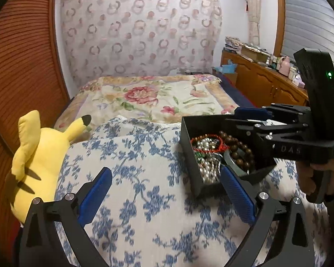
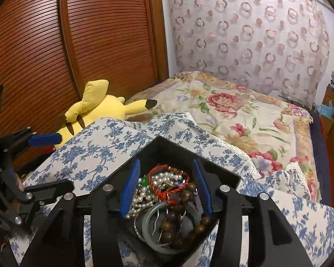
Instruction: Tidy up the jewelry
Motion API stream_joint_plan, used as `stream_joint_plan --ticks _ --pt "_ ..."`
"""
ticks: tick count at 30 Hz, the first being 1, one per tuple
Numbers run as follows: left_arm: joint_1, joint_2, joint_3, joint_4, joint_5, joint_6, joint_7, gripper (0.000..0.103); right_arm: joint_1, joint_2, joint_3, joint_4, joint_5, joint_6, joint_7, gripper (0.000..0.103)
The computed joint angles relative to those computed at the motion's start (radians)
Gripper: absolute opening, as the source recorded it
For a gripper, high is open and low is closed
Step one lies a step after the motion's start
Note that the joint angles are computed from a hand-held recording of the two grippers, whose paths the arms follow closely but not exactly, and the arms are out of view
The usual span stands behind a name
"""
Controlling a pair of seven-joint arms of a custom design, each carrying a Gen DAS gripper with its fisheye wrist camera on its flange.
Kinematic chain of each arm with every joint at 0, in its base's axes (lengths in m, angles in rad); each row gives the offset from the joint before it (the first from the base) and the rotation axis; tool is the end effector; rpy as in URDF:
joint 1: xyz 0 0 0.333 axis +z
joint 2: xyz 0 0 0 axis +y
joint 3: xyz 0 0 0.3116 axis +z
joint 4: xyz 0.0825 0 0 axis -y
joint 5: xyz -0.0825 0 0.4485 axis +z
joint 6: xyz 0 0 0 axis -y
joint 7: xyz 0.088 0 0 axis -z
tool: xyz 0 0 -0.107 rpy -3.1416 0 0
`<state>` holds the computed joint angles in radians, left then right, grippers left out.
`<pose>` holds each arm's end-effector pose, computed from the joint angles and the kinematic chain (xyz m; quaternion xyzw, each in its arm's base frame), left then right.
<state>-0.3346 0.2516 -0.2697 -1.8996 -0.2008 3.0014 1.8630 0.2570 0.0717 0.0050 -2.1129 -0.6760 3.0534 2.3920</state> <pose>0.6032 -0.3836 0.4367 -0.3944 0.8175 -0.3812 0.1757 0.6126 0.2149 0.4311 -0.6659 0.6095 -0.2563 0.3454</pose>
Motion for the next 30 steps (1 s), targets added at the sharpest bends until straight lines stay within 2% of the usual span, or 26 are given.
stream_joint_plan --ticks 3,7,11,13,14,17,21,23,25,28,30 --pt "0.004 -0.050 -0.006 -0.065 -0.012 0.030 0.002 0.095 0.010 -0.063 -0.011 -0.045 -0.183 -0.025 0.208 0.052" --pt "0.031 -0.123 -0.045 -0.152 -0.092 0.054 0.064 0.095 -0.039 -0.194 0.066 -0.139 -0.486 -0.118 0.571 0.071" --pt "0.032 -0.207 -0.070 -0.246 -0.218 0.089 0.164 0.095 -0.071 -0.332 0.142 -0.256 -0.579 -0.204 0.759 0.085" --pt "0.022 -0.240 -0.079 -0.274 -0.373 0.100 0.297 0.095 -0.081 -0.404 0.177 -0.314 -0.605 -0.236 0.837 0.092" --pt "0.008 -0.252 -0.071 -0.286 -0.411 0.108 0.326 0.095 -0.082 -0.450 0.199 -0.350 -0.616 -0.255 0.880 0.096" --pt "-0.043 -0.298 -0.039 -0.331 -0.523 0.136 0.401 0.095 -0.073 -0.537 0.246 -0.410 -0.606 -0.308 0.927 0.100" --pt "-0.093 -0.340 0.000 -0.374 -0.551 0.149 0.405 0.095 -0.051 -0.620 0.291 -0.461 -0.559 -0.375 0.949 0.100" --pt "-0.102 -0.357 0.004 -0.395 -0.525 0.161 0.368 0.095 -0.041 -0.651 0.318 -0.478 -0.535 -0.419 0.955 0.100" --pt "-0.149 -0.373 0.041 -0.408 -0.562 0.176 0.400 0.095 -0.030 -0.676 0.345 -0.491 -0.518 -0.469 0.967 0.100" --pt "-0.159 -0.394 0.046 -0.432 -0.525 0.193 0.361 0.095 -0.016 -0.702 0.362 -0.505 -0.505 -0.502 0.987 0.100" --pt "-0.209 -0.409 0.087 -0.445 -0.539 0.208 0.372 0.095 -0.006 -0.717 0.366 -0.515 -0.495 -0.521 0.988 0.100"
